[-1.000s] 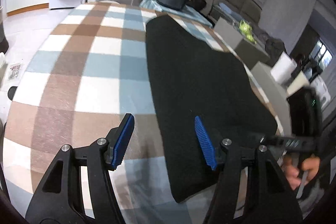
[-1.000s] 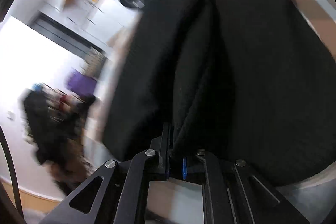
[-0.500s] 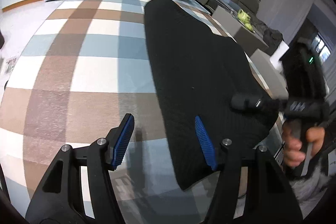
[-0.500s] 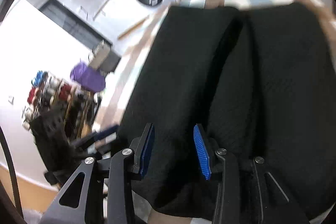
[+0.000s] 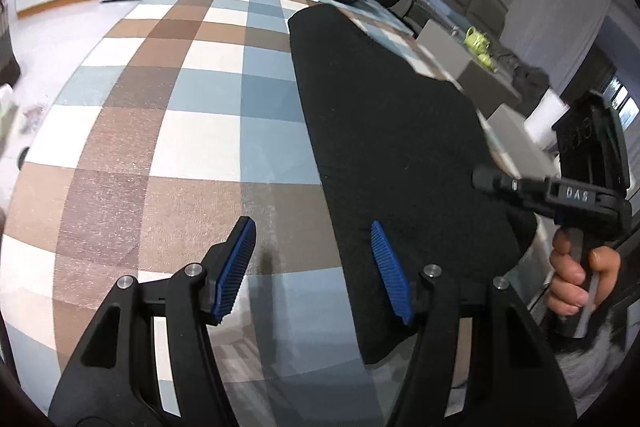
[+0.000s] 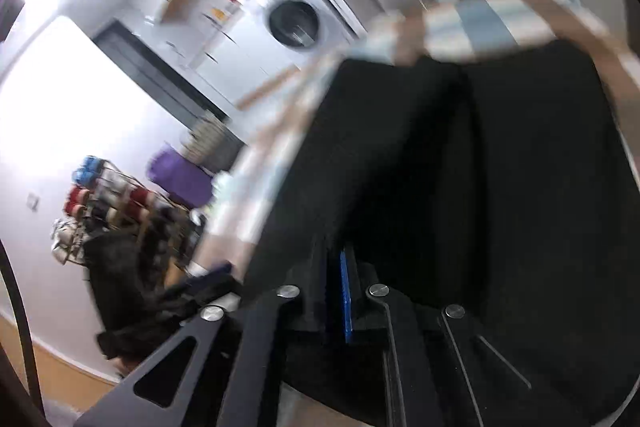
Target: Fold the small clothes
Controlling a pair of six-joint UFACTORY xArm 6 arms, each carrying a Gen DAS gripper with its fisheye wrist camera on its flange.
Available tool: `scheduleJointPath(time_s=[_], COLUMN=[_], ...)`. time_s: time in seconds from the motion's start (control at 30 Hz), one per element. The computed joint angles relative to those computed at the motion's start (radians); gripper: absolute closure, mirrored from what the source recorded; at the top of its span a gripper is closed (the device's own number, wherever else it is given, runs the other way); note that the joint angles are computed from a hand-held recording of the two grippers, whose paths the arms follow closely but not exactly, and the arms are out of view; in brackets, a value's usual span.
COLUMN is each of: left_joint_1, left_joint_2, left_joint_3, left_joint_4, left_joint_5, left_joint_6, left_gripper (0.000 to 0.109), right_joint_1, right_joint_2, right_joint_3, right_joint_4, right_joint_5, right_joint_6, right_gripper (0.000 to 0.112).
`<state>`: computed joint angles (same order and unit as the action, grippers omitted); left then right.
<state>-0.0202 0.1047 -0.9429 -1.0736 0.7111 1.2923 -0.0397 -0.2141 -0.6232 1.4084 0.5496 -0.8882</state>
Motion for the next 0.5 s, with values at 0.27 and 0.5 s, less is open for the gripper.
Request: scheduleJointPath(time_s=[0.27, 0.5], left_joint_1=[0.012, 0.022], left_joint_2=[0.004, -0.012], left_joint_3=[-0.006, 0.012], left_joint_4=[0.015, 0.030], left_joint_5=[0.029, 0.048], left_joint_6=[-0.014, -0.021], left_gripper=[0.051, 0.051], right_joint_1=[-0.110, 0.010], right_joint_2=[-0.087, -0.087], right_joint_3=[0.122, 0.102], right_joint_4=[0.070, -0.002], right_joint_5=[0.284, 0.117], right_joint_6=[-0.184, -0.230], right_gripper=[0.072, 0.106])
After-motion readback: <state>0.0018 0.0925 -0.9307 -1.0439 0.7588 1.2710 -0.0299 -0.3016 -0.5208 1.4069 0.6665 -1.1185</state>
